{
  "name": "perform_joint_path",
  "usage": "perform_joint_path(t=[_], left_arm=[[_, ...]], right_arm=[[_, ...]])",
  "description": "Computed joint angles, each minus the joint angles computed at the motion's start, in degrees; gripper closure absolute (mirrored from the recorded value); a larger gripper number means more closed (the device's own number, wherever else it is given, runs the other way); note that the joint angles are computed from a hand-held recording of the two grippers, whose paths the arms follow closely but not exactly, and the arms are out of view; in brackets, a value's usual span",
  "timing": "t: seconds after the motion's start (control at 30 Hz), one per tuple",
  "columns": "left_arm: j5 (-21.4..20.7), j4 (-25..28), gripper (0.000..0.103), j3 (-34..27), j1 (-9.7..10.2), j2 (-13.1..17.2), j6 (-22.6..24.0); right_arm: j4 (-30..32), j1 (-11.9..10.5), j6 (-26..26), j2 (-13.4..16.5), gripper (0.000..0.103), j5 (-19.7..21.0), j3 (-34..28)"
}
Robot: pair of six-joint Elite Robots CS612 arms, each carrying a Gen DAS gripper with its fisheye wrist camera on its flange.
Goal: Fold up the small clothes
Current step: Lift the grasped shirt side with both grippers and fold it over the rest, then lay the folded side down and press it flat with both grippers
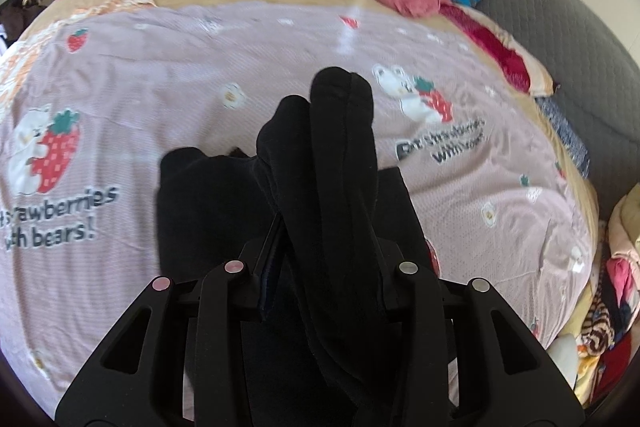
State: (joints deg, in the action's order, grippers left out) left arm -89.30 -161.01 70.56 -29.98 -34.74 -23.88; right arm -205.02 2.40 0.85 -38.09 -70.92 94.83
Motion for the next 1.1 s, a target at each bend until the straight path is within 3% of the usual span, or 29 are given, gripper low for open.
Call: perform_joint_path(t=[0.33, 0.8, 0.87, 0.97, 1.1], left_arm=[[0.6, 7.8, 0.074, -5.5, -1.55, 3.6, -0.6], [-1.0, 9.6, 0.062, -7.7, -1.72, 5.0, -2.3], [-1.5, 9.6, 0.061, -7.8, -1.62, 5.1, -2.4], [-2.3, 9.1, 0.055, -7.9, -1.6, 5.2, -2.6], [-5.4, 4.6, 0.038, -7.0, -1.22, 5.2, -3.9]], right_arm=[[5.2, -2.9, 5.4, 0.7, 0.092, 6.5, 0.7], [7.9, -4.2, 10.2, 0.3, 0.089, 11.0, 2.3], [8.2, -4.4, 11.2, 0.2, 0.085, 11.5, 2.5], [9.0, -4.6, 12.3, 0.0, 0.083, 12.2, 2.9], [10.6, -5.3, 14.6, -0.2, 0.077, 13.7, 3.1]])
